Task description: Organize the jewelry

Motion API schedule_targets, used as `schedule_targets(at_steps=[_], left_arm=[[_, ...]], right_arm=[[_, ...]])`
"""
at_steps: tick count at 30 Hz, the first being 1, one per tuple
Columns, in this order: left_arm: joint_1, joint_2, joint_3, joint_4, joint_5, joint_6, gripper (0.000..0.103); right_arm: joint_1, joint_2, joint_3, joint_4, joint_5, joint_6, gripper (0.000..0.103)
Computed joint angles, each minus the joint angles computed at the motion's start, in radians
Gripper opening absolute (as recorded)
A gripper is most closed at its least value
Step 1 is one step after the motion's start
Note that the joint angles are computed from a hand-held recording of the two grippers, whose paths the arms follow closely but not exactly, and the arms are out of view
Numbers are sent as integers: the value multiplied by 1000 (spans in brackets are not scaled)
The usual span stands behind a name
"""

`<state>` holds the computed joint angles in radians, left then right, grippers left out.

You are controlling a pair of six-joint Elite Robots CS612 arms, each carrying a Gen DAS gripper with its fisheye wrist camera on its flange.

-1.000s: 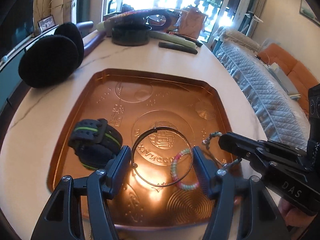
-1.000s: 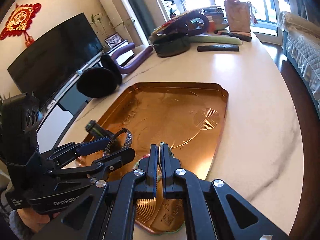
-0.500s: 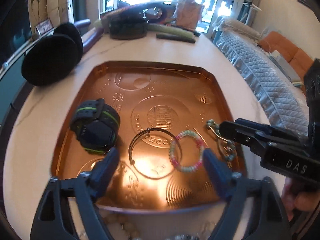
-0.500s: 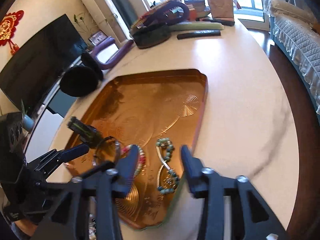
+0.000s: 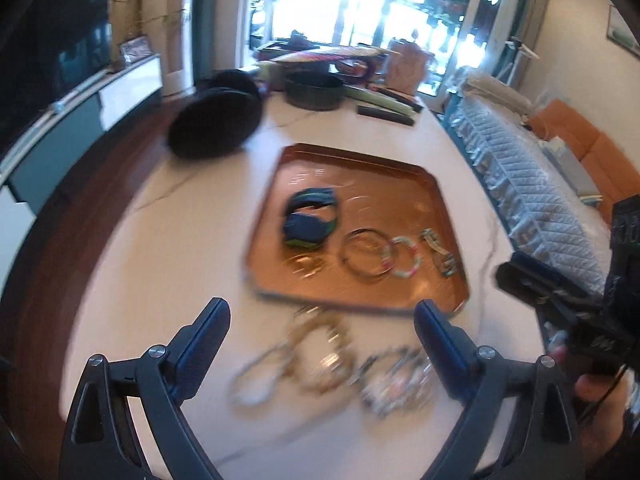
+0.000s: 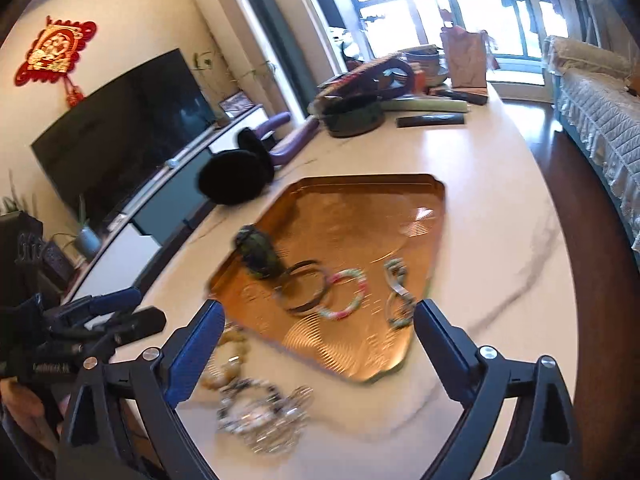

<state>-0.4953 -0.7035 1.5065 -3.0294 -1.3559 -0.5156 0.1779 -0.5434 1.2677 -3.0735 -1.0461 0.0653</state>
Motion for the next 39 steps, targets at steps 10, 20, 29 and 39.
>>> schedule_targets(at_steps=[10,20,29,39], left_arm=[[-17,-39,141,-38,109,53,92],[12,25,45,101,20,73,56],[22,48,16,151,-37,127,47],[25,59,8,106,-40,146,12]], right_arm=[[33,-57,103,-48,-62,-203,89],[56,28,-41,233,-24,-229,36],[95,62,-103,295,-62,-301,36],[120,80,-130,293,-171,-349,14]])
